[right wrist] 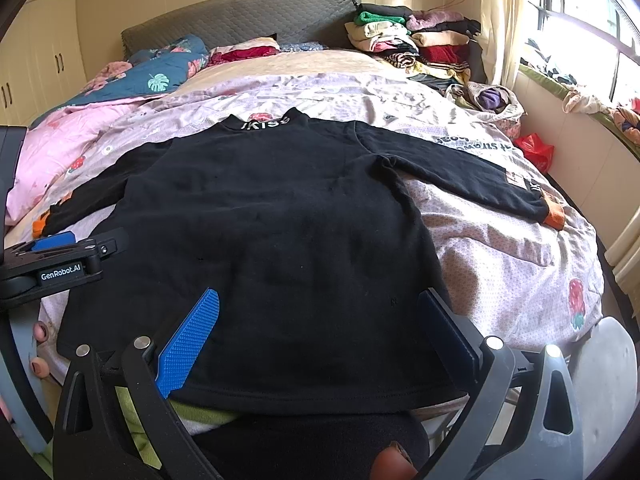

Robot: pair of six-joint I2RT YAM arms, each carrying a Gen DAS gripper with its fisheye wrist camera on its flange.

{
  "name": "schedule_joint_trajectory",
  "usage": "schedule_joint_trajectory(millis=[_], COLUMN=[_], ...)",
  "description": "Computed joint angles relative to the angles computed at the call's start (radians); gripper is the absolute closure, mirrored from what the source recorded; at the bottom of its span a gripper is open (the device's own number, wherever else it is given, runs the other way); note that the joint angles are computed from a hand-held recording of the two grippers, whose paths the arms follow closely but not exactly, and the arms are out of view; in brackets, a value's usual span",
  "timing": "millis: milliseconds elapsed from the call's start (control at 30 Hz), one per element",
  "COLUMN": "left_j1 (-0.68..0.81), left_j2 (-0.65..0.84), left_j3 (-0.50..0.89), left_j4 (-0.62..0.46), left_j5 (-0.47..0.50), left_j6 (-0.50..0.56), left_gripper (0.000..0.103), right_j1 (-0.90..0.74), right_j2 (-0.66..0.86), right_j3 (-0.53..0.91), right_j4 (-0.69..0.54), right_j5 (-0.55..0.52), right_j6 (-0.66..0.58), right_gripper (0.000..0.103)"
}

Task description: Fold small clothes

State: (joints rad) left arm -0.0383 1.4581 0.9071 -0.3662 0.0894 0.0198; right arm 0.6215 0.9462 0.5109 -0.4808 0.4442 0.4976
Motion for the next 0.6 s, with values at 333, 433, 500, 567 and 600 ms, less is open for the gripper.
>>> schedule_joint_trajectory(millis=[333,433,500,567,600], left_j1=[-0.005,-0.007,-0.009,-0.011,-0.013], left_j2=[0.007,0.017,0.03,0.049,0.062], left_j3=[0.005,0.013,0.026,0.043,0.056], left_j4=[0.002,0.005,0.004,0.003,0.001], left_j5=[0.0,-0.001,-0.001,-0.002,-0.002], left_j6=[-0.002,-0.001,-0.002,-0.004,-0.006], left_gripper=[0.008,0.008,0.008,0.008,0.008], right_j1=[-0.004,-0.006,-0.015,-0.028,-0.046], right_j2=[0.014,0.011,0.021,0.039,0.055], right_j3=[0.006,0.003,0.013,0.027,0.037], right_j4=[0.007,0.007,0.009,0.015,0.025], right_j5=[-0.002,-0.004,-0.011,-0.019,-0.031], right_j6=[-0.004,-0.005,-0.013,-0.027,-0.042], right_gripper=[0.004,0.004,0.004,0.004,0.004])
